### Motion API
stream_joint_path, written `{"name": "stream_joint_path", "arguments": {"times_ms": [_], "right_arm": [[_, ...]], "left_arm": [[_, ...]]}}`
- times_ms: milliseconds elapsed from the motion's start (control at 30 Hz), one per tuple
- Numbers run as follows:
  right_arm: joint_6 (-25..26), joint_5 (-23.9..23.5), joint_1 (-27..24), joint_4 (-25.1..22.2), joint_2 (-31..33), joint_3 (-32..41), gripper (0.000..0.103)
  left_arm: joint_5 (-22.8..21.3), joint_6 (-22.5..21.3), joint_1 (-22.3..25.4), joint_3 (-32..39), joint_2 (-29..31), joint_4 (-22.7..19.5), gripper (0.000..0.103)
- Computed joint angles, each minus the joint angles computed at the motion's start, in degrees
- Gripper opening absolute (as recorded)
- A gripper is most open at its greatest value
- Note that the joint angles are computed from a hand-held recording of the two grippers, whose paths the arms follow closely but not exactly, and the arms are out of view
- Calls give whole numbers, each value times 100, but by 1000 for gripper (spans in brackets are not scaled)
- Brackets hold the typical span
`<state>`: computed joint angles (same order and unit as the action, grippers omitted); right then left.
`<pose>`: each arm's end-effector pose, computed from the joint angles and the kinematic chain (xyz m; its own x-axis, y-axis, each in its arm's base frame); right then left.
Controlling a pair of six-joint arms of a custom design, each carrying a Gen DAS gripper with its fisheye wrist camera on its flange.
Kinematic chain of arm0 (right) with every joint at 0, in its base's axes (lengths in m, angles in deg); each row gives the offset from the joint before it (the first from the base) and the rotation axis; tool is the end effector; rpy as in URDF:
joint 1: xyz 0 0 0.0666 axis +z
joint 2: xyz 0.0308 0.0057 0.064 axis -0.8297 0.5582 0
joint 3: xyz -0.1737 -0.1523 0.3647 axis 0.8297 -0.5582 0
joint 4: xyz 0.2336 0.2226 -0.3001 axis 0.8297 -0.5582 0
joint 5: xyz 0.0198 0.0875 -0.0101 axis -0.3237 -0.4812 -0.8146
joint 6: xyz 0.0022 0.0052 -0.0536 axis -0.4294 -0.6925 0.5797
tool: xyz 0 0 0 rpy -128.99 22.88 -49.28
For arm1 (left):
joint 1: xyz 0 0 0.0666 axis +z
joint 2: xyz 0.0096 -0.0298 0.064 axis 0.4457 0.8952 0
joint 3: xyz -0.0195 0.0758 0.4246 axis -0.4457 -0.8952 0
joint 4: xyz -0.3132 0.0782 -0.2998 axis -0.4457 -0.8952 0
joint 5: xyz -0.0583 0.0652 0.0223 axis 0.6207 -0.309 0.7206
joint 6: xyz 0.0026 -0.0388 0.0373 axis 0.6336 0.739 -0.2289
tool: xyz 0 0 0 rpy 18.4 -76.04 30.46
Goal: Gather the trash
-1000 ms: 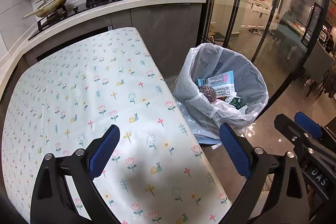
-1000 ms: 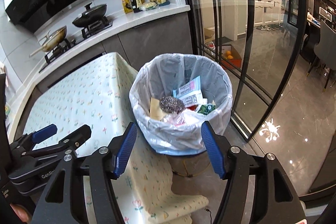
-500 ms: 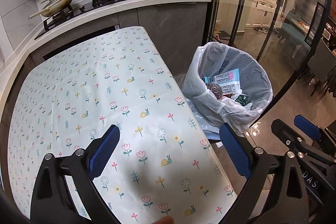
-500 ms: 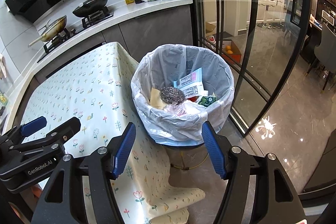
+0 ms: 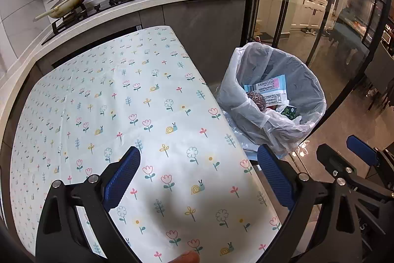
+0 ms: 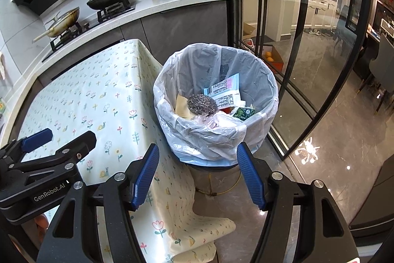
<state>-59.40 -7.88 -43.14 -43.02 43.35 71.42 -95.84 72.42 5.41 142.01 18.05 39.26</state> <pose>0.5821 0.1393 0.3484 -0.7309 -0.2266 -0.6438 -0.3674 0.9256 0.0914 0.5477 -0.1952 0.3635 -0.7440 -0.2653 -0.6133 -0.3548 0.9346 0.0260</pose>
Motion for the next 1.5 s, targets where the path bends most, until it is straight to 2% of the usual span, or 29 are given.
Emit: {"name": "stream_joint_path", "arguments": {"times_ms": [500,900,1267,1367,1500], "right_arm": [[-27,79,48,-10,89,41,63],[-11,149,77,-13,138,18,64],[10,182,88,-7,137,-3,64],[-24,165,85,42,122,-36,71],[-28,202,85,71,115,-55,72]], "left_arm": [[-44,27,62,-25,35,15,92],[-22,356,107,-130,-9,53,92],[13,316,81,-101,29,3,92],[22,336,78,-99,33,-4,92],[-20,320,64,-92,31,-20,92]]}}
